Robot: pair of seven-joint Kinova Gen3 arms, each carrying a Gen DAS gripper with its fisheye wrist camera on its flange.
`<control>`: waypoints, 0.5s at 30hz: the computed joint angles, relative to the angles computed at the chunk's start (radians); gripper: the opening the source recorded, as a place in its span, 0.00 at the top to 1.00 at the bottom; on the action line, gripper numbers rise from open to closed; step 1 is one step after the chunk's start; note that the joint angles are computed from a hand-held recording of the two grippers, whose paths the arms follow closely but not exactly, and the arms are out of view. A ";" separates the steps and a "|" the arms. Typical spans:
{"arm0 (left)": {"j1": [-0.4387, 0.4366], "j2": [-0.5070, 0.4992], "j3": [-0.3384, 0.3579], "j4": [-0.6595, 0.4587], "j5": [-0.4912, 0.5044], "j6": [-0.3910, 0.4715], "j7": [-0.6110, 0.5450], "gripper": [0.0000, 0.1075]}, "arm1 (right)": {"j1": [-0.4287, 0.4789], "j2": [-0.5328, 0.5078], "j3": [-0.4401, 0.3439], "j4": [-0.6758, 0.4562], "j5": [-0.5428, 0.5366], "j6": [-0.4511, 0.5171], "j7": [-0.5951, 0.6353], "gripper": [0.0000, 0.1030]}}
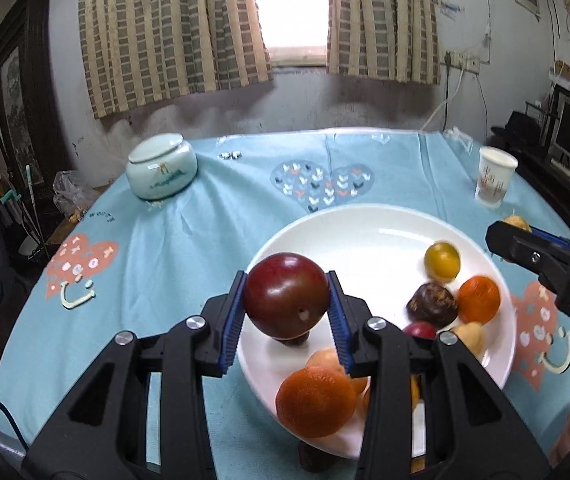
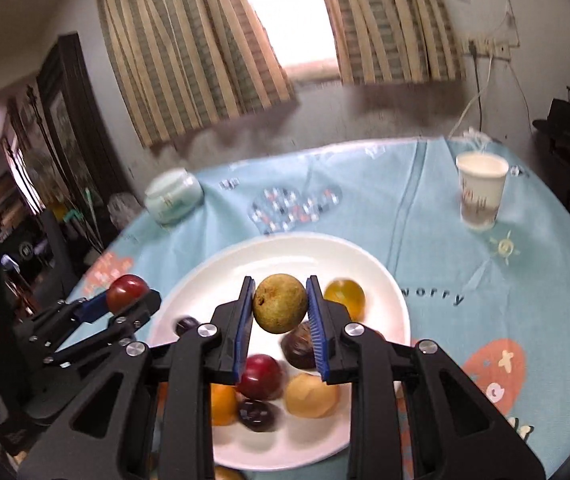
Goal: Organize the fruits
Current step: 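Carry the dark red plum and pale pear onto the white plate and release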
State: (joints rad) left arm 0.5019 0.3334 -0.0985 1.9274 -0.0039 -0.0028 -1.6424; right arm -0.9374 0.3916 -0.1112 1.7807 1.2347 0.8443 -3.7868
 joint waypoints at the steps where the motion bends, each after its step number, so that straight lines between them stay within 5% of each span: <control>1: -0.002 0.011 0.001 -0.007 0.001 0.008 0.001 0.63 | 0.014 0.006 -0.004 -0.003 -0.016 -0.020 0.020 0.74; 9: -0.049 0.055 0.054 -0.038 -0.022 0.058 0.010 0.63 | 0.028 0.050 0.020 -0.045 -0.137 -0.064 0.160 0.74; 15: -0.009 0.069 0.019 -0.035 -0.046 0.055 0.029 0.62 | 0.009 0.076 0.053 -0.079 -0.205 -0.065 0.253 0.74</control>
